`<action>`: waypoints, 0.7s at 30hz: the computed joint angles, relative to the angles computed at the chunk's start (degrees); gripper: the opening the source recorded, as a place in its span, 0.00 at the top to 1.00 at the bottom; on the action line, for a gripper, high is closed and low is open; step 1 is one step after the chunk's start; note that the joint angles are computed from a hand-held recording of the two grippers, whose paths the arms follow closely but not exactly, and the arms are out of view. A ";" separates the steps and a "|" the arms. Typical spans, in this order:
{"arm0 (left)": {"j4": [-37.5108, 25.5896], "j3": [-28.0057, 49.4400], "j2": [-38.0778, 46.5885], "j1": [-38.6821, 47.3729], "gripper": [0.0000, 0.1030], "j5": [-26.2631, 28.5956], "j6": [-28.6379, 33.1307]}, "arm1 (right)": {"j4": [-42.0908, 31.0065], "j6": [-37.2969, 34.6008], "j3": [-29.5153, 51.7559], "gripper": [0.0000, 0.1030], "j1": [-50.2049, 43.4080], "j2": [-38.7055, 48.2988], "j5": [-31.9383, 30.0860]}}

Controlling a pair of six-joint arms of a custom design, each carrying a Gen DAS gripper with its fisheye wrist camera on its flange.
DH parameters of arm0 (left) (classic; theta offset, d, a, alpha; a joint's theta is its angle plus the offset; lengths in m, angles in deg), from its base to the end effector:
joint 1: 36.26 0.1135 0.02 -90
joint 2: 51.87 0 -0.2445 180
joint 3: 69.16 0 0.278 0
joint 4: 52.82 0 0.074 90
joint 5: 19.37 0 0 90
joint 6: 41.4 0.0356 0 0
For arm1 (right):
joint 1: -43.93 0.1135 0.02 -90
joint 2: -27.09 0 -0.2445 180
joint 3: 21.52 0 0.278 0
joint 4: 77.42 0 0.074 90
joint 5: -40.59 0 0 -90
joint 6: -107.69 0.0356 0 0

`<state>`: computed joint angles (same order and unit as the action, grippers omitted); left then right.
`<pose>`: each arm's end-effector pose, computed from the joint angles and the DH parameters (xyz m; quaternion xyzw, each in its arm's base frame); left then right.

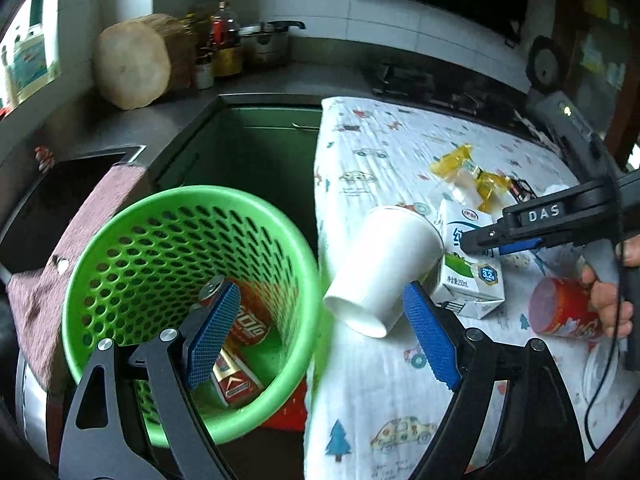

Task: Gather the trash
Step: 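Grasp the milk carton with the right tool while the left tool approaches the white paper cup, then grasp the white paper cup with the left tool and drop it into the basket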

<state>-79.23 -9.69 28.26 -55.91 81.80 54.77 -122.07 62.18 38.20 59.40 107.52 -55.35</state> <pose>0.2919 -0.1115 0.1765 0.2417 0.8949 -0.1327 0.3510 0.2737 0.0796 0.1568 0.2337 0.9473 0.1503 0.1593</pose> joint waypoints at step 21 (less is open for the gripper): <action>0.08 1.74 3.15 -0.60 0.19 0.79 1.65 | 2.02 6.74 5.16 0.31 1.11 7.44 2.39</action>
<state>-79.15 -7.94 31.42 -56.51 82.59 56.42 -120.05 68.92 43.35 60.51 114.95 -52.96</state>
